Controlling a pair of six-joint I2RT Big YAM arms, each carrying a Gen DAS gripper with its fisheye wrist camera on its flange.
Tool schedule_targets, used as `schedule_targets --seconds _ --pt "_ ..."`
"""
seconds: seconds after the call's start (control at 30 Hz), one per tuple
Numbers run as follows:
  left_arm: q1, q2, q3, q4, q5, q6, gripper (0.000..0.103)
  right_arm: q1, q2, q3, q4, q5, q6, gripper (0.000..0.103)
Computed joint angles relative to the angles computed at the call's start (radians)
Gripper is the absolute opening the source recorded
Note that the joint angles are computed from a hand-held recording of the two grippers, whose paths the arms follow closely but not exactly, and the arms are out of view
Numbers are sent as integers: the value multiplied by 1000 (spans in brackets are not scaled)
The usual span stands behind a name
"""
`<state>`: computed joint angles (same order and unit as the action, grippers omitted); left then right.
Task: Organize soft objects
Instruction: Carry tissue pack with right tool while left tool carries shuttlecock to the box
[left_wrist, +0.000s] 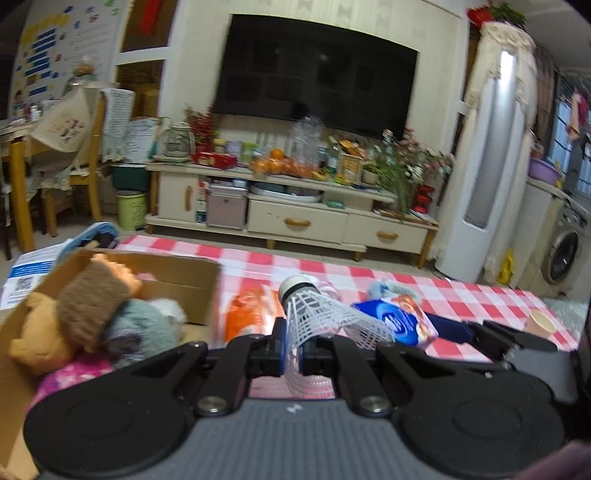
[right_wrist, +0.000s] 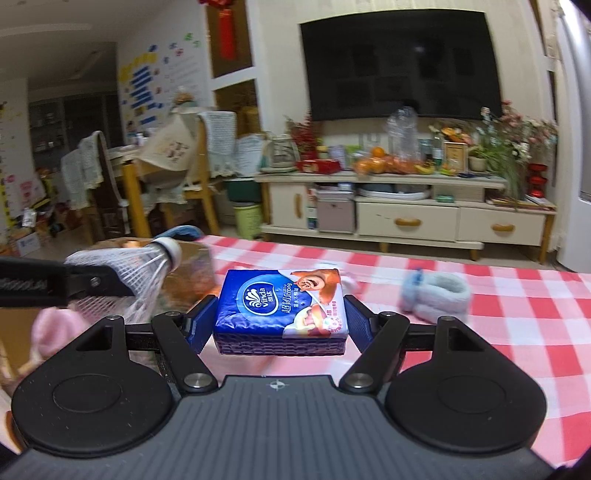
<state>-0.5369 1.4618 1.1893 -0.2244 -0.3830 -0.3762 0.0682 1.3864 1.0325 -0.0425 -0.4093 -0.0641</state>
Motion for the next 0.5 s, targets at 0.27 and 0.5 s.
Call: schedule_targets --seconds 0.27,0.5 --pt "45 -119 -104 -24 -104 -80 3 72 -51 3 -25 -42 -32 90" --pt "88 -189 -171 -102 -167 -162 3 141 -60 29 -50 -44 -76 90"
